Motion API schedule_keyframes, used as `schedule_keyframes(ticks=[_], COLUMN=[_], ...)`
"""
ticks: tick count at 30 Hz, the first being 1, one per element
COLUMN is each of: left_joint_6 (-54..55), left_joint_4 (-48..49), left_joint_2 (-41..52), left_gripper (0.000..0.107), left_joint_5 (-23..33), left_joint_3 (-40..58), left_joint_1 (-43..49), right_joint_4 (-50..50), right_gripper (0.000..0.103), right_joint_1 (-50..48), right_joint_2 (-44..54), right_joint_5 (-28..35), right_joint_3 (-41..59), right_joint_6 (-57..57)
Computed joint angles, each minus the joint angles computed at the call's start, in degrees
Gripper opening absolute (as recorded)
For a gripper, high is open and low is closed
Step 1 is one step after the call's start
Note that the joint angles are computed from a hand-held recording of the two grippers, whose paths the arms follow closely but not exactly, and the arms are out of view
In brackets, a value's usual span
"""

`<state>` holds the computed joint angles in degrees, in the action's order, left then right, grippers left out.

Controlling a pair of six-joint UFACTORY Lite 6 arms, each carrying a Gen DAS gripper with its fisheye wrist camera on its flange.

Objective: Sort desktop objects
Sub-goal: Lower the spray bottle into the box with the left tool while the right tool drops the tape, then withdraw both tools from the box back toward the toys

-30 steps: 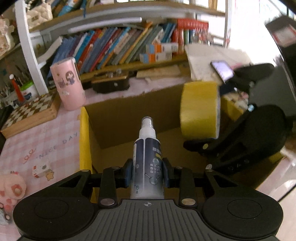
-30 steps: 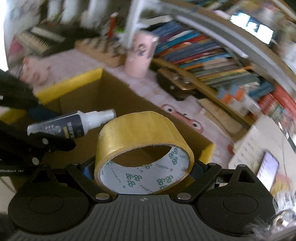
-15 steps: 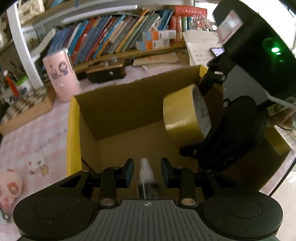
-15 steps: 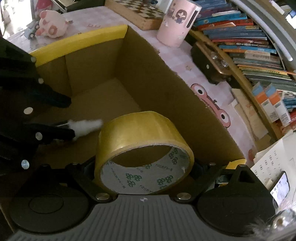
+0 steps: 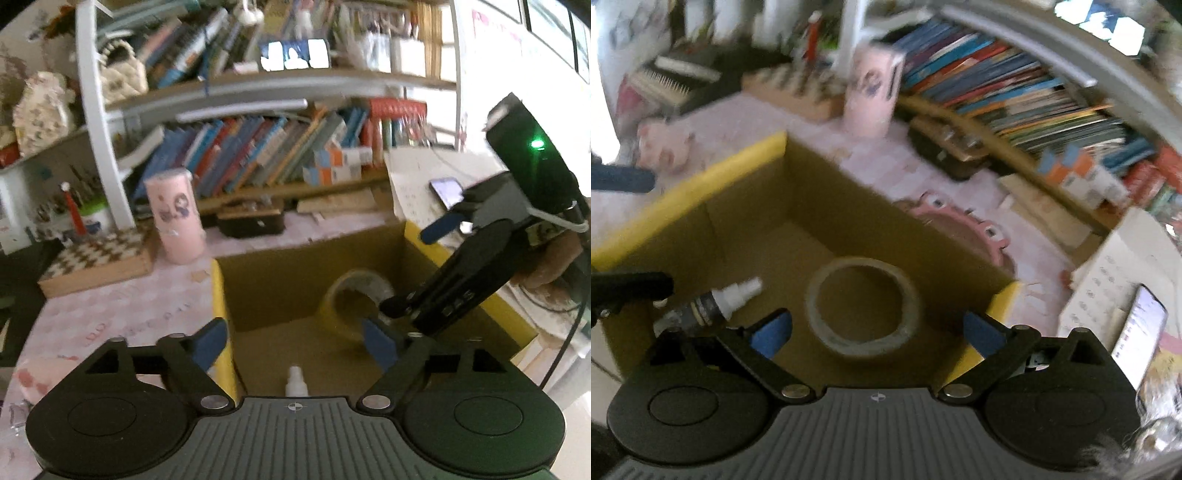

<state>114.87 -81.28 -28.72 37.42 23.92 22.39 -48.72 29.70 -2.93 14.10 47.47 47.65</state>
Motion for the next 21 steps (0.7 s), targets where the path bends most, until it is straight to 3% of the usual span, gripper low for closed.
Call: schedule_keyframes(ticks=[5,9,15,21], left_joint_6=[1.1,2.9,8.9,16.5], left_joint_4=[2.1,4.1,8.7,14.4], left_joint_2=[-5.6,-7.5,-3.5,5.8], left_gripper=[0.094,0.096,0.099,0.099], left_joint_5=[9.7,18.8,32.8,38.5], left_joint_3=[-2.1,-2.8,-1.1,3.3], left_joint_1=[11.1,21.7,39.0,49.0], right_joint_4=[-21.8,-34.5,-30.6,-22.8], right_gripper=[0.100,0.101,0.103,0.103], right_joint_1=[7.6,21.6,43.1,56.9], right_joint_2=[-15.2,-22.5,-21.0,-8.0], right_joint_5=[8.2,24.3,49.9,64.1], right_joint_3=[-9.2,-15.4,-16.1,-10.3], right_joint_6=[30.0,52.6,69.3,86.3])
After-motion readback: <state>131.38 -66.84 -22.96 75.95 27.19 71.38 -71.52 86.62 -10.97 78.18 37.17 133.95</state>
